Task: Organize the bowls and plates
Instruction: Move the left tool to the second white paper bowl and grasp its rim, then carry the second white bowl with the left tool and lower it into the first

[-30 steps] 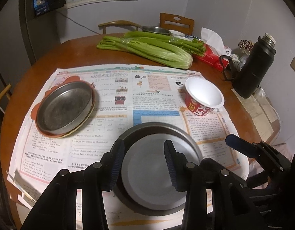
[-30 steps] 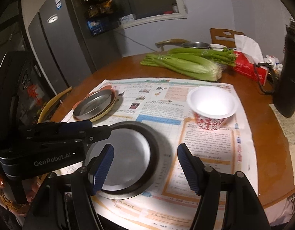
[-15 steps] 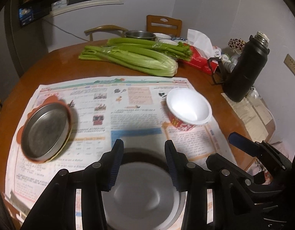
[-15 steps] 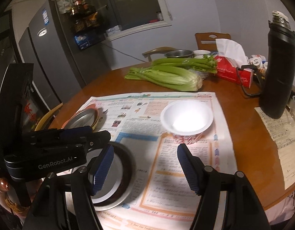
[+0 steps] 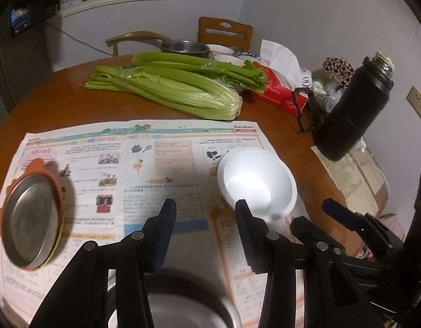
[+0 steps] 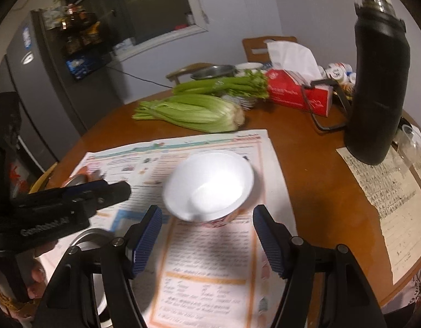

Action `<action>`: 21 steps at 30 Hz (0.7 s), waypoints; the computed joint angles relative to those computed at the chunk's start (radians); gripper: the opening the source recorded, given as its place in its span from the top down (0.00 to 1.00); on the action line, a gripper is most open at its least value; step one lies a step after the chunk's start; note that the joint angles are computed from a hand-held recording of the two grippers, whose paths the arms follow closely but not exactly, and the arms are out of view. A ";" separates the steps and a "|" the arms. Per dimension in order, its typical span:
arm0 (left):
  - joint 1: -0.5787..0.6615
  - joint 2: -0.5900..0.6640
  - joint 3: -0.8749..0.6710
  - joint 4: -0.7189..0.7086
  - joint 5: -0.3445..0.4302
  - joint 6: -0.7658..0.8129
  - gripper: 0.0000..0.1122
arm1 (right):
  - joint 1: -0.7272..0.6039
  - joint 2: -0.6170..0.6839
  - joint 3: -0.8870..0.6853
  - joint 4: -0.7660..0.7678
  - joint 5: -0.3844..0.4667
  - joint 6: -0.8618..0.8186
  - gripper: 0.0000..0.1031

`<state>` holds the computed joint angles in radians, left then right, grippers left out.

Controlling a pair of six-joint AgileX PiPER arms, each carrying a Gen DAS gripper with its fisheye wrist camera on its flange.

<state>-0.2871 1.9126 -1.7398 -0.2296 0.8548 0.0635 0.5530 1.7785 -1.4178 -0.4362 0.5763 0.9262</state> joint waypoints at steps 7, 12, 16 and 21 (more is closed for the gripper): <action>-0.012 0.164 -0.193 0.006 0.086 -0.049 0.59 | -0.075 0.123 -0.100 0.139 0.020 -0.137 0.33; -0.009 0.233 -0.266 -0.008 0.126 -0.055 0.59 | -0.100 0.184 -0.136 0.271 -0.007 -0.263 0.33; -0.004 0.263 -0.298 -0.018 0.141 -0.057 0.59 | -0.100 0.213 -0.161 0.378 -0.016 -0.363 0.33; 0.007 0.285 -0.311 -0.048 0.153 -0.038 0.59 | -0.091 0.229 -0.178 0.484 -0.027 -0.460 0.33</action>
<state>-0.2805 2.1978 -2.0509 -0.2773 1.0078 0.0257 0.4624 2.0073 -1.5957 0.0481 0.5489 0.4658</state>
